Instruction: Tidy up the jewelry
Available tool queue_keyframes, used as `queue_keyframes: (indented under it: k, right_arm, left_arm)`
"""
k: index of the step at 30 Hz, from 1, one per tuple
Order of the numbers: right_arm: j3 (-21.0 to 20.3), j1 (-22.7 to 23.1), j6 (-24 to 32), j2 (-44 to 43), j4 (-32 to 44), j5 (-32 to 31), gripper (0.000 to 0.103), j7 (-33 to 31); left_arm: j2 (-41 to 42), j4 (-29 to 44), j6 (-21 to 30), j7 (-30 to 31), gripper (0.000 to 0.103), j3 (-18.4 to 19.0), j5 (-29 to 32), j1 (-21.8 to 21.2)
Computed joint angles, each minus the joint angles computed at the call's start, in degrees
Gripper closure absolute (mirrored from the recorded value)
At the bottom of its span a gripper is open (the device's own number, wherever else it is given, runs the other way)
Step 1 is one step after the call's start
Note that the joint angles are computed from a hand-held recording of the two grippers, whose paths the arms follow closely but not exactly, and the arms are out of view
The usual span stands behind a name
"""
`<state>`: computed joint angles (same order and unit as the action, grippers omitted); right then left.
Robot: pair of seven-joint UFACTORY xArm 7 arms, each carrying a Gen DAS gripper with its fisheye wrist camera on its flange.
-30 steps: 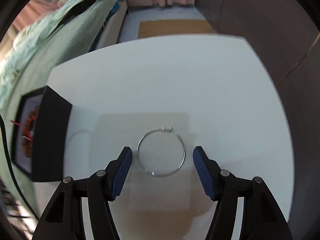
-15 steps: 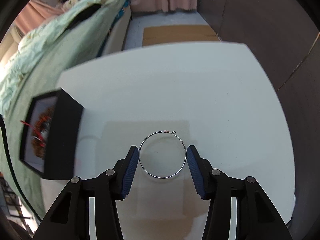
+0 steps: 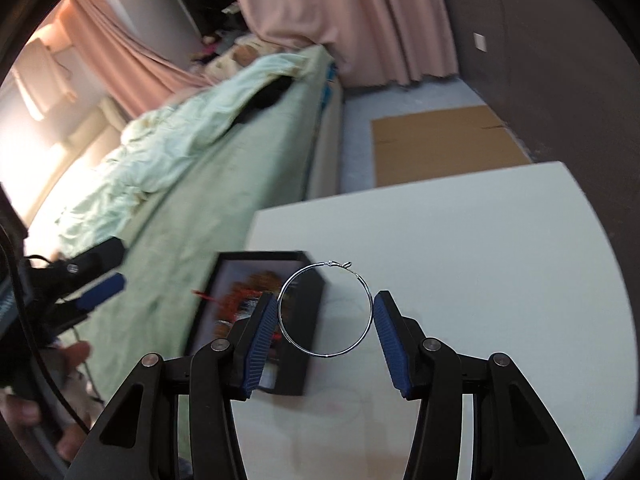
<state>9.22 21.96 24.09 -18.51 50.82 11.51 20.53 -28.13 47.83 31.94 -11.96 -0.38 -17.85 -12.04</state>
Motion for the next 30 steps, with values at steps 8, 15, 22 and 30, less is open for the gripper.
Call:
queue_keyframes:
  k: [8, 15, 22, 30]
  right_arm:
    - [-2.84, 7.80, -6.80, 3.52, 0.69, 12.08, 0.051, -9.09]
    - [-2.13, 6.84, -4.14, 3.16, 0.49, 17.08, 0.026, -11.61]
    - [-2.43, 4.68, -2.94, -2.58, -3.43, 15.56, 0.021, -9.42]
    - [-3.74, 2.70, 0.57, -9.73, -7.51, 10.97, 0.013, -6.83]
  left_arm:
    - [-1.48, -0.61, 1.30, 0.91, 0.005, 1.51, -0.45, 0.82]
    - [-2.68, -1.27, 1.24, 1.46, 0.005, 1.15, 0.21, 1.30]
    - [-3.10, -1.48, 1.68, 1.61, 0.005, -0.23, 1.79, 0.82]
    - [-3.87, -2.04, 0.91, 1.03, 0.005, -2.78, 4.52, -0.19]
